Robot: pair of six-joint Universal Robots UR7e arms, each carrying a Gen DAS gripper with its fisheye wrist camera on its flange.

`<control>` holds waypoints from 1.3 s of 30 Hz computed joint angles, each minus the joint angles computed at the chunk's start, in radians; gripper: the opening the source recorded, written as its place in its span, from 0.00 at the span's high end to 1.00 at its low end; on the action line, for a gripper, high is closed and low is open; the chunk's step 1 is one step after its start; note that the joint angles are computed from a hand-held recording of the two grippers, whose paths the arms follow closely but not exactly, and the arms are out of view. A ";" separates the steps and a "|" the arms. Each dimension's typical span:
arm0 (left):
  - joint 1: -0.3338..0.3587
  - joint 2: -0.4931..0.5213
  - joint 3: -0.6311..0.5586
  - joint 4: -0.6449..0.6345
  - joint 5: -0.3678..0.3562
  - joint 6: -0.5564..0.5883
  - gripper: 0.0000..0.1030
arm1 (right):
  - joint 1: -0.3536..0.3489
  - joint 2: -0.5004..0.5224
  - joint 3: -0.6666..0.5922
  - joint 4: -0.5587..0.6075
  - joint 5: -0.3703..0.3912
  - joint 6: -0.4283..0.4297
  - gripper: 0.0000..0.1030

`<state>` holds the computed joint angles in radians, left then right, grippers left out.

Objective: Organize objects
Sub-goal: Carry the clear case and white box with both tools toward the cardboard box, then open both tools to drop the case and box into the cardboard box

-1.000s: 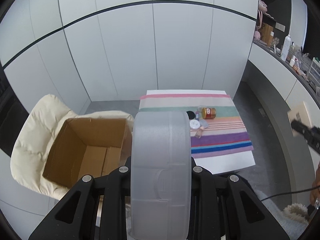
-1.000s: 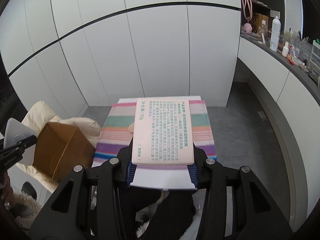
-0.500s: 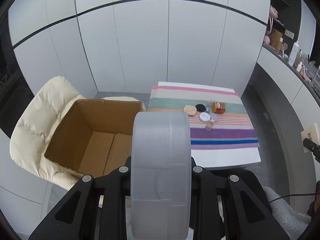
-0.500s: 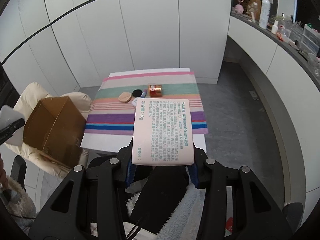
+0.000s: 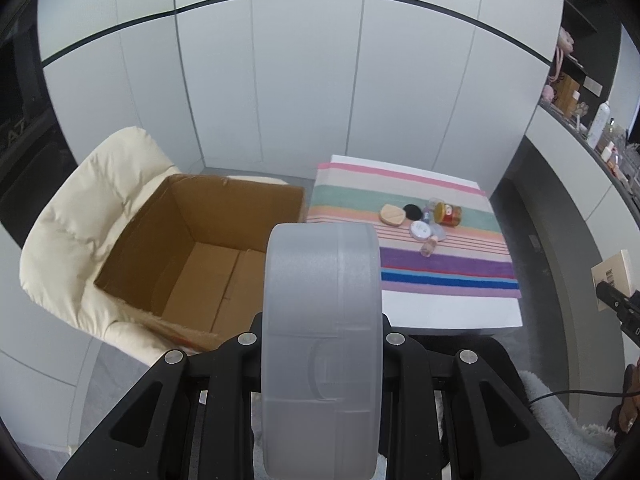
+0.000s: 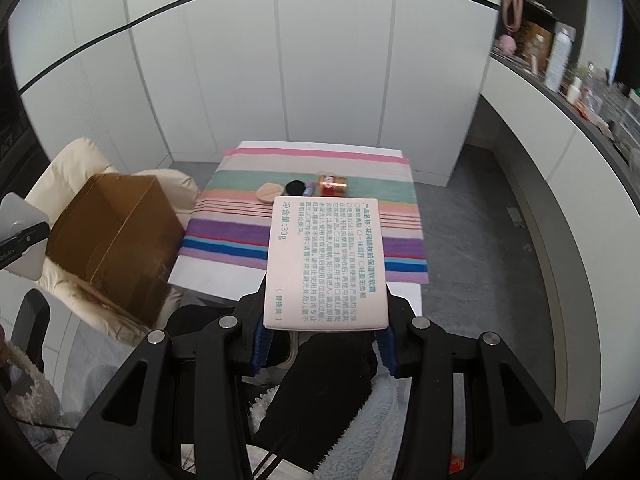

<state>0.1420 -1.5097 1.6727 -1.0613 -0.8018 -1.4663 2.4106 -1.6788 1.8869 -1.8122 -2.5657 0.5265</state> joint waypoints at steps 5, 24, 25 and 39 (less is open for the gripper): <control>-0.011 -0.035 -0.001 0.122 -0.020 -0.112 0.73 | -0.003 0.051 0.003 -0.086 0.055 -0.088 0.56; -0.105 -0.205 0.013 0.507 -0.193 -0.544 0.73 | 0.049 0.391 -0.047 -0.381 0.361 -0.462 0.56; -0.105 -0.208 0.014 0.507 -0.195 -0.548 0.73 | 0.051 0.395 -0.047 -0.382 0.371 -0.467 0.56; 0.058 -0.243 0.070 0.349 -0.129 -0.417 0.73 | 0.042 0.501 -0.089 -0.453 0.423 -0.527 0.56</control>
<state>0.1998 -1.7527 1.7430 -0.7120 -0.9309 -1.8830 2.4528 -1.1782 1.7974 -2.2657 -2.1424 -0.0005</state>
